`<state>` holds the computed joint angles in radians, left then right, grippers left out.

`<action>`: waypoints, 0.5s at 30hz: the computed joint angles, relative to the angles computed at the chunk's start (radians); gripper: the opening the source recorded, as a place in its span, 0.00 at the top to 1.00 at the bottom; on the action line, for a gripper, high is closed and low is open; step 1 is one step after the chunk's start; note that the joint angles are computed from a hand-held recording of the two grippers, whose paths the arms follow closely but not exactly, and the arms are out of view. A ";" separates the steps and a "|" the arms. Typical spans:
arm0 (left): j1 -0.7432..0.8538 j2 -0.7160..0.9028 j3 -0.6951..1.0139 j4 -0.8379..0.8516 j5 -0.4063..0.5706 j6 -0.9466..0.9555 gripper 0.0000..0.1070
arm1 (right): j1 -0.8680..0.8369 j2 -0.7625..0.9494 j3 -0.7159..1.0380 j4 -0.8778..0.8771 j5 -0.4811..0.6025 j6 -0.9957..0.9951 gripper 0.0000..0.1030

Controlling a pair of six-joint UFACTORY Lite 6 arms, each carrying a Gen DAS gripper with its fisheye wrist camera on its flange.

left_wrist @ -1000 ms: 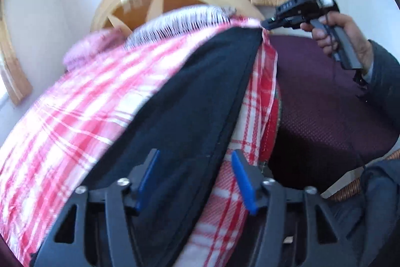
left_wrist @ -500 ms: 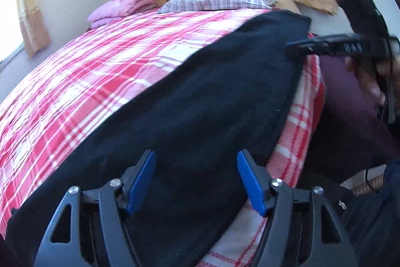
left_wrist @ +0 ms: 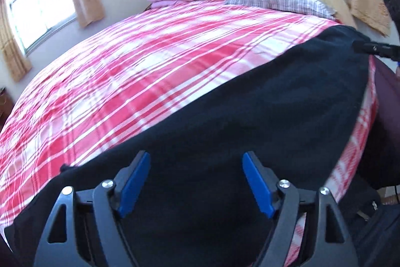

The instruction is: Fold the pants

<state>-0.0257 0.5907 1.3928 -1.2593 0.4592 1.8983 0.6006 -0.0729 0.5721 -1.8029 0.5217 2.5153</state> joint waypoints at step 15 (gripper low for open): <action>0.066 0.012 0.021 0.073 0.061 -0.072 0.16 | -0.125 0.157 0.132 -0.049 -0.134 0.035 0.41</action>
